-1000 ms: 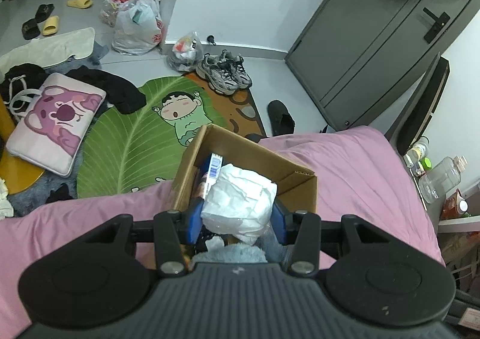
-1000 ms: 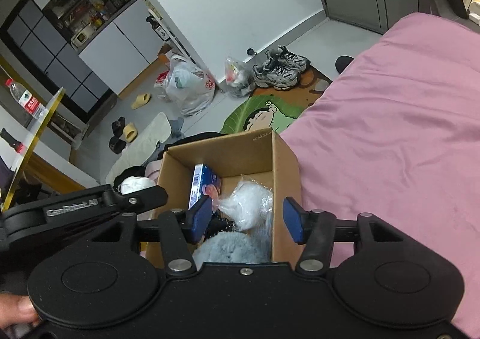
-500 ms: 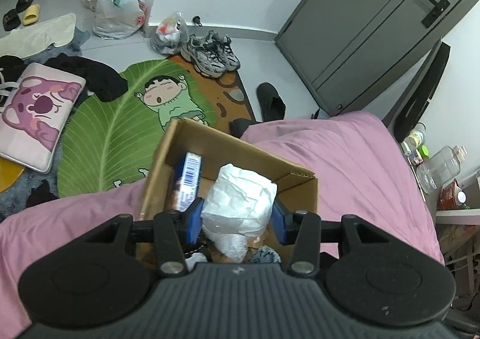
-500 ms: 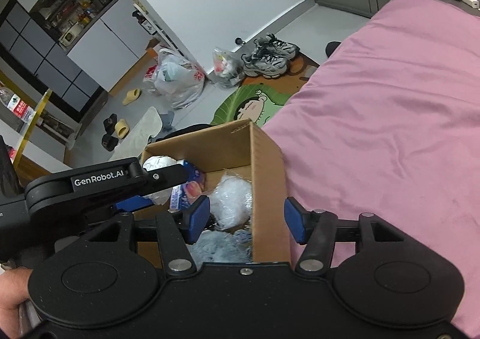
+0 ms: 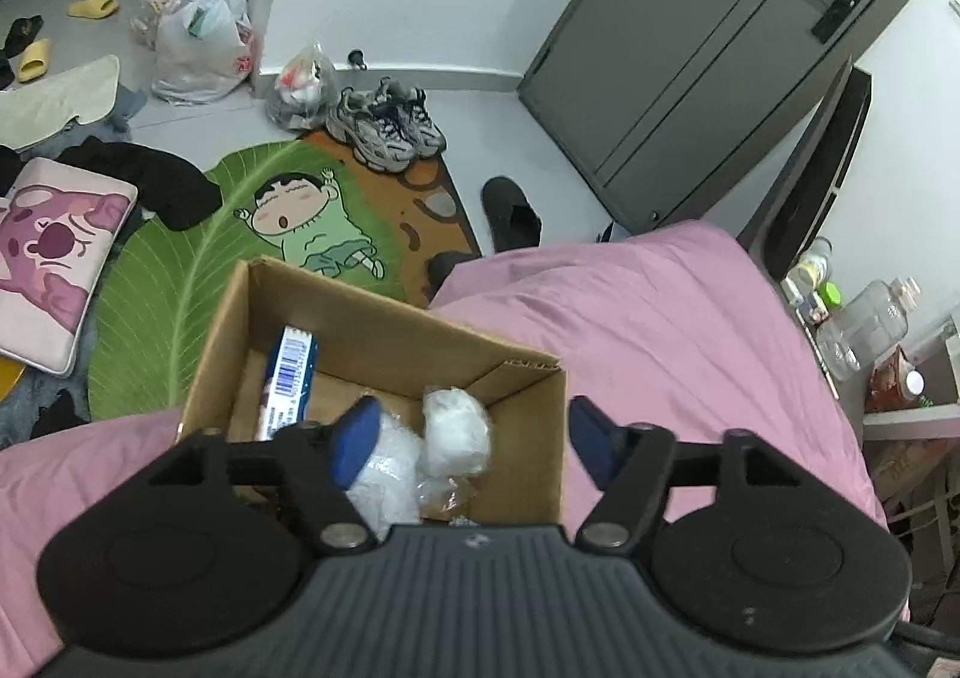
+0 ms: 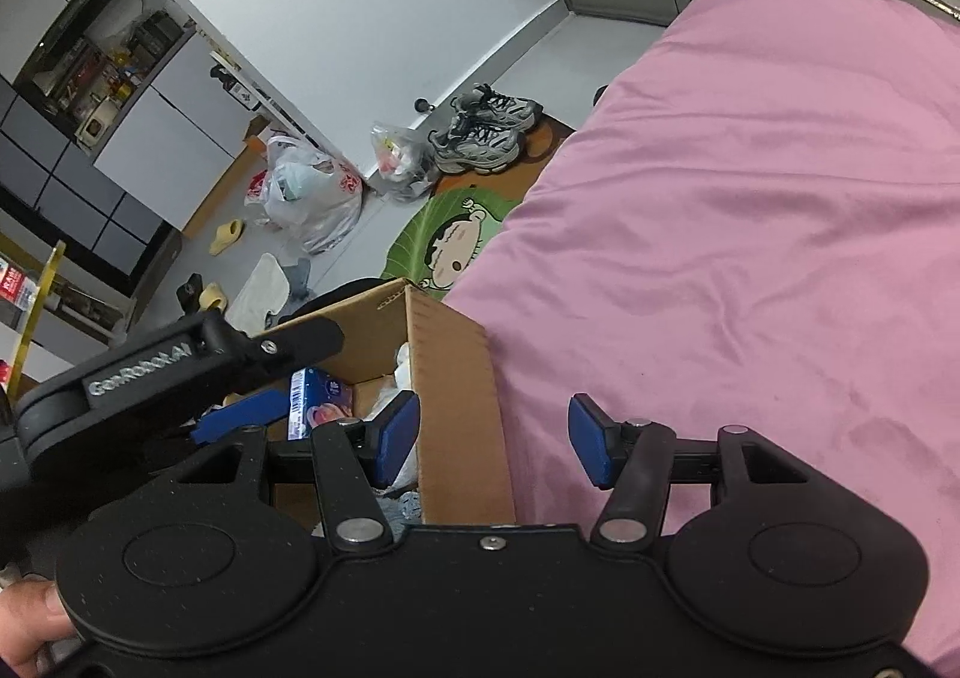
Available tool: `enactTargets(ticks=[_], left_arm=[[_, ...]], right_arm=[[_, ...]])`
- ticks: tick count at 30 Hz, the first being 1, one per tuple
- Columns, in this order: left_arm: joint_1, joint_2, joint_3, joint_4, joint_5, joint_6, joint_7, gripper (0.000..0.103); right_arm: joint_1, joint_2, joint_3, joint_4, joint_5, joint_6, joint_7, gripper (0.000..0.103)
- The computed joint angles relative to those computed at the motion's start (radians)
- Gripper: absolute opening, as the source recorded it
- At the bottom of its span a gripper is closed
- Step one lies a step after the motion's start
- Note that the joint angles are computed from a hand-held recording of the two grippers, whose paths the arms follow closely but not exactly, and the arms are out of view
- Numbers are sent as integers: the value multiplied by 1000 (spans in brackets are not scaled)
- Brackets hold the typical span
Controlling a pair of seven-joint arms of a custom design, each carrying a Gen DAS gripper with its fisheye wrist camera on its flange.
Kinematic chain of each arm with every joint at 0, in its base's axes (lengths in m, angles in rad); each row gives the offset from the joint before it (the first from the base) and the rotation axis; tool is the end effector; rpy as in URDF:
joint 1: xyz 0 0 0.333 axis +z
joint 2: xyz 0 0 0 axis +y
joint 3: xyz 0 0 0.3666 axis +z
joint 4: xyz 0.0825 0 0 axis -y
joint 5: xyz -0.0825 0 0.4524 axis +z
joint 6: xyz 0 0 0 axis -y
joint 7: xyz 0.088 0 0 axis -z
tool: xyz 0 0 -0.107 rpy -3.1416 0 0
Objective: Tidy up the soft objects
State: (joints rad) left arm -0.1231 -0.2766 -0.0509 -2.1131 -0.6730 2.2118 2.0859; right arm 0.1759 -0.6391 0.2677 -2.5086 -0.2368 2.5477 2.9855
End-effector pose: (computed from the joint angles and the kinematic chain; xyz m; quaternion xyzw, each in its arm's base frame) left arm 0.5481 -0.1201 0.6082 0.5271 -0.7788 0.3393 0.0226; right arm 0.3940 0.2096 0.5824 -0.3445 0.8680 -0.1299 0.3332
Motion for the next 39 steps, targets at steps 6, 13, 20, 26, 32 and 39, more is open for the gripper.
enactTargets(ticks=[6,13,20,26,32,39], left_arm=[[9,-25,2,10,47,-13,-26,72],[25,-75,9,14,132,-59,-66,78],[32,-131,32,6,166,-99,-74,88],[39,-186,50,1,199,-145,-64,92],[49,-233,78,1,208,-192,-45,95],[61,-285,105,5,221,-238,-11,95]], right_arm=[[24,-3,-15,2,21,-24,-31,55],[41,-40,-6,16,52,-62,-40,55],[48,-84,11,34,50,-134,-20,65],[58,-102,27,64,39,-177,-27,87],[66,-98,49,119,5,-241,-52,100],[82,-95,72,179,-20,-312,-75,103]])
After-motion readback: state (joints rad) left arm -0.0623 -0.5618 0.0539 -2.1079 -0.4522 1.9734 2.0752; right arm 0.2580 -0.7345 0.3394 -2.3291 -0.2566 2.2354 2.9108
